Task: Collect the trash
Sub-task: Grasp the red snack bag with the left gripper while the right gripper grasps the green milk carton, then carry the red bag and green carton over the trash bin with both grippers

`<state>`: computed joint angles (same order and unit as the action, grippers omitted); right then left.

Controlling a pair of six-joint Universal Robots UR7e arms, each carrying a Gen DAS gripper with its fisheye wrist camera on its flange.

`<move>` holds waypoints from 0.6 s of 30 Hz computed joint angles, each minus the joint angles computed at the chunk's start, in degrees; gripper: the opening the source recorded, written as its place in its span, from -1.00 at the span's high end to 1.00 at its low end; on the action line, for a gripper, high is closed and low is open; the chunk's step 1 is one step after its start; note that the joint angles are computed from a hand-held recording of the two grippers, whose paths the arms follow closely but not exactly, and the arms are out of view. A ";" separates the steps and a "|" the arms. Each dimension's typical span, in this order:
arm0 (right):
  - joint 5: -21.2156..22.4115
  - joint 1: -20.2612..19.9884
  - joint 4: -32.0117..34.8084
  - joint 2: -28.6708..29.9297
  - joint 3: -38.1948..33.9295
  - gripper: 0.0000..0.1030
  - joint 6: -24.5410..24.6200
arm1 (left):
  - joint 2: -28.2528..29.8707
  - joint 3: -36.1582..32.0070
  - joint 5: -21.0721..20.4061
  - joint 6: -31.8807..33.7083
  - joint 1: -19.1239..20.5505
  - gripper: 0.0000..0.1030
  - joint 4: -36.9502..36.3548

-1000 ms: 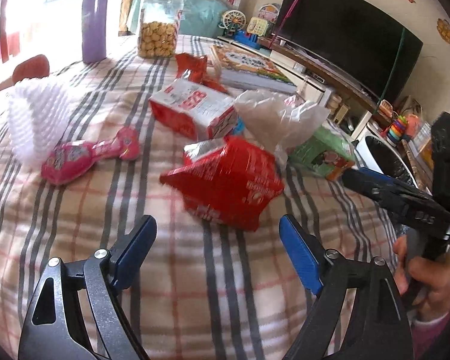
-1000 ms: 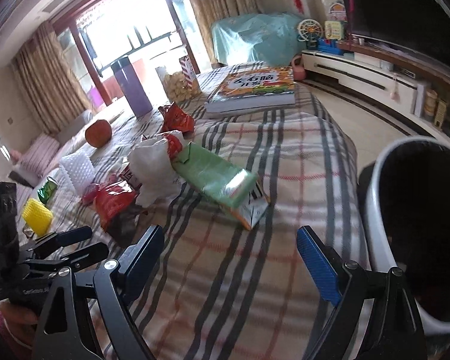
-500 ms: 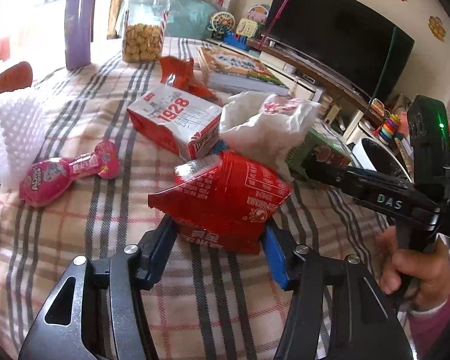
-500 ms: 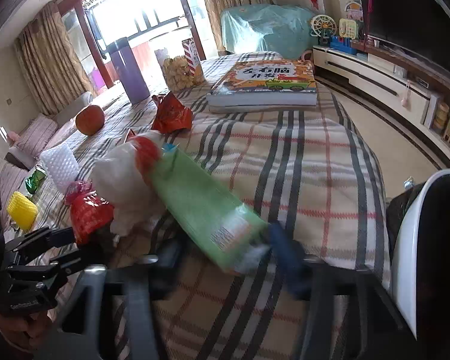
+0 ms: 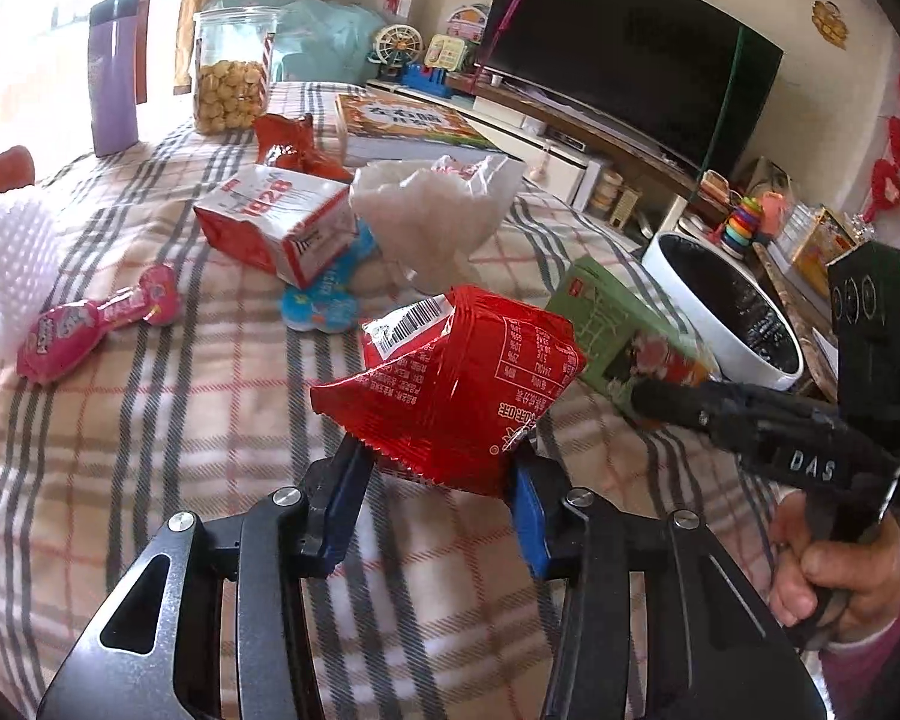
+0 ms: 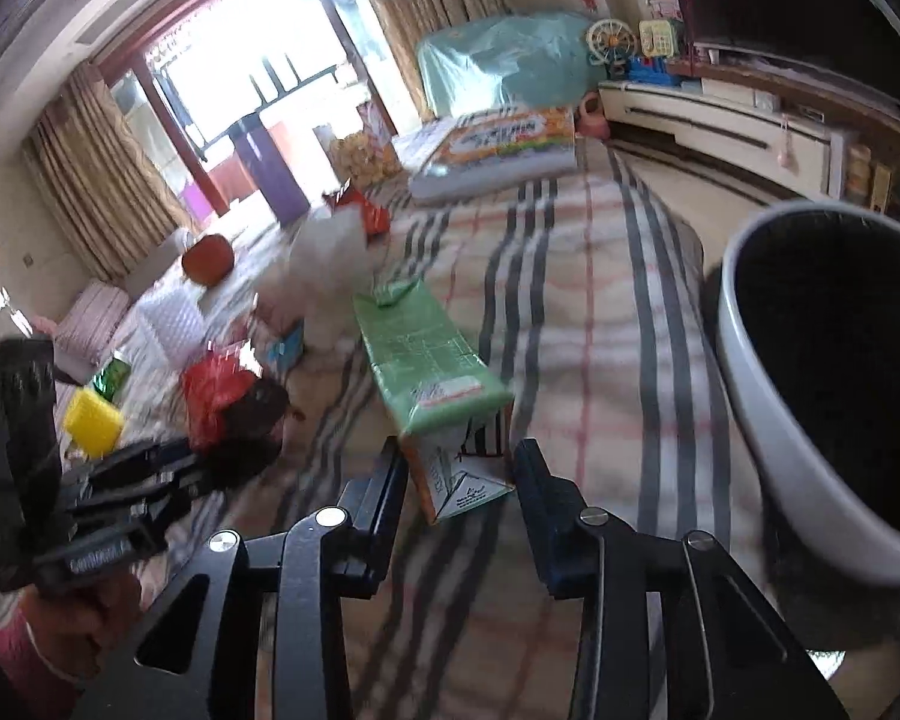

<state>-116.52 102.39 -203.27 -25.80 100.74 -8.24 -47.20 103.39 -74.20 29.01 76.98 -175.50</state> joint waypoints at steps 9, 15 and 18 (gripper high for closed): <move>-4.30 1.20 1.37 2.13 -4.44 -0.34 -3.32 | -0.92 0.93 -0.02 -0.26 -0.06 0.18 -0.29; -4.17 0.65 4.43 2.86 -6.67 0.37 -1.76 | -1.51 2.07 -0.20 0.03 -0.58 0.18 -0.55; -3.55 0.72 1.67 2.31 -4.46 0.37 -0.84 | -1.65 2.95 -0.58 0.67 -1.22 0.18 -0.75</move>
<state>-120.07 103.11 -201.59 -23.49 96.27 -9.08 -48.85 106.34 -74.78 29.68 75.75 -176.25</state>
